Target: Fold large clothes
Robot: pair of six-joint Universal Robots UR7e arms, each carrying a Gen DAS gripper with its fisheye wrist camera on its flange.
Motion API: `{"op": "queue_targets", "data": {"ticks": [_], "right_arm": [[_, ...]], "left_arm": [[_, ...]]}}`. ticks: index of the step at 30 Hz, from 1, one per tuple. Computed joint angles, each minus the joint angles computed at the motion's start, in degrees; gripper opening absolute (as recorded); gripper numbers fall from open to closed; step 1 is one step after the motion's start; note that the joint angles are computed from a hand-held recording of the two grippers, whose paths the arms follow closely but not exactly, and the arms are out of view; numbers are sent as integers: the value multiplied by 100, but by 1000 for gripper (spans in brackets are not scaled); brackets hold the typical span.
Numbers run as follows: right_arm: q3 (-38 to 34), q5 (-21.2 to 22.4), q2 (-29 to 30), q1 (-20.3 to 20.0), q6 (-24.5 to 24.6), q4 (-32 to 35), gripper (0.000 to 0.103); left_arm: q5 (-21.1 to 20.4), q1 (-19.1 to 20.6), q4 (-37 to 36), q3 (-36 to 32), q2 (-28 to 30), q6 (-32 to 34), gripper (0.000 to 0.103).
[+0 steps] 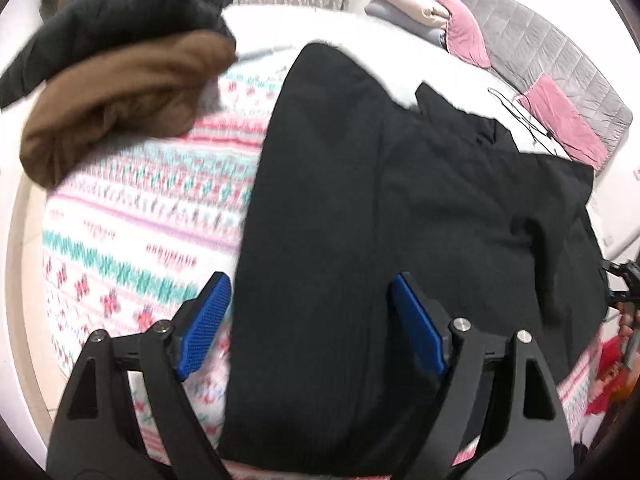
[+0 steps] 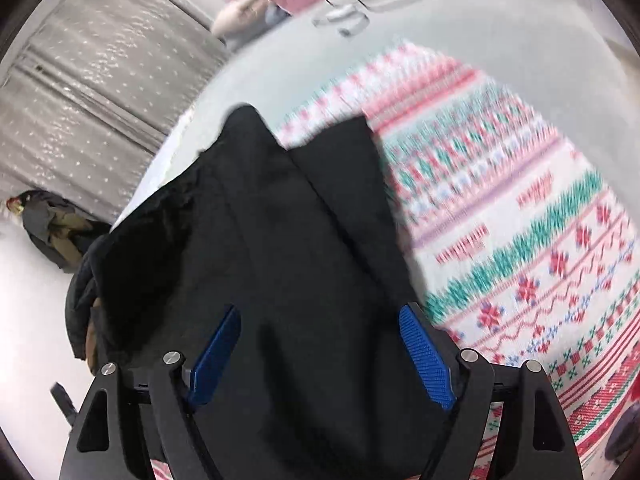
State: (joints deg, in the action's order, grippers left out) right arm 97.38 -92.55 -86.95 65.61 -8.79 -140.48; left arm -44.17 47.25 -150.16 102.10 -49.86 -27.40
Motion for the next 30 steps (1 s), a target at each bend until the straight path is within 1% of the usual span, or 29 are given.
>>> {"op": "queue_targets", "data": {"ticks": [2,3,4,5,6,7,8,9,10,11,13,14,15,16,17,18,19,20,21,22,24,25,26,28,30], "right_arm": [[-1,173,-16,-116,40,179,83],[22,212,-45,-151,60,214,83],[37,144,-80,-153,97,251,83],[49,8,-111,-135,134,270,83],[71,-368,-134,-52,226,228,83],[76,-623,-169,-4,276,247,83],[97,-679,-196,-20,272,270,83],[101,-495,-230,-94,254,383,83],[75,-138,-251,-228,231,623,83],[52,92,-242,-323,224,830,83],[70,156,-218,-366,124,795,86],[103,275,-214,-402,81,756,91],[151,404,-220,-433,57,701,91],[233,491,-233,-453,43,561,91],[274,548,-224,-470,45,436,89],[370,633,-237,-489,65,229,77],[439,800,-238,-514,96,99,65],[510,1207,-268,-586,203,103,40],[604,1456,-315,-616,289,45,35],[723,1465,-397,-556,279,-93,33],[884,1195,-583,-320,146,-312,29],[943,1308,-729,-261,85,-308,28],[985,1546,-896,-245,36,-238,27],[1043,1884,-1216,-172,-126,-36,25],[1174,1868,-1570,-12,-373,73,24]], "left_arm": [[-429,95,-4,119,-158,-81,83],[-717,174,-82,200,-258,-133,83],[-972,228,-139,271,-324,-205,83],[-1201,282,-177,348,-382,-270,83],[-1415,335,-173,376,-414,-334,83],[-1713,421,-176,385,-427,-382,83],[-2026,508,-289,412,-415,-350,84],[-2103,525,-477,464,-382,-230,85],[-2134,530,-611,479,-338,-125,88],[-2197,536,-828,507,-258,-38,90],[-2202,500,-1220,503,-58,21,90],[-2149,451,-1372,499,40,19,90],[-2098,410,-1436,466,121,-4,88],[-2074,384,-1453,419,179,-37,76],[-2022,352,-1468,379,243,-171,61],[-1934,319,-1434,337,280,-342,54],[-1935,296,-1446,356,260,-462,36],[-1923,263,-1455,337,246,-667,29],[-1844,200,-1383,298,226,-812,26],[-1749,101,-1405,275,191,-860,23],[-1582,-183,-1635,299,38,-675,21],[-1496,-300,-1665,322,-41,-588,20],[-1387,-473,-1693,369,-169,-470,19],[-1249,-775,-1698,512,-442,-361,19],[-1247,-1060,-1643,741,-804,-366,19]]}}
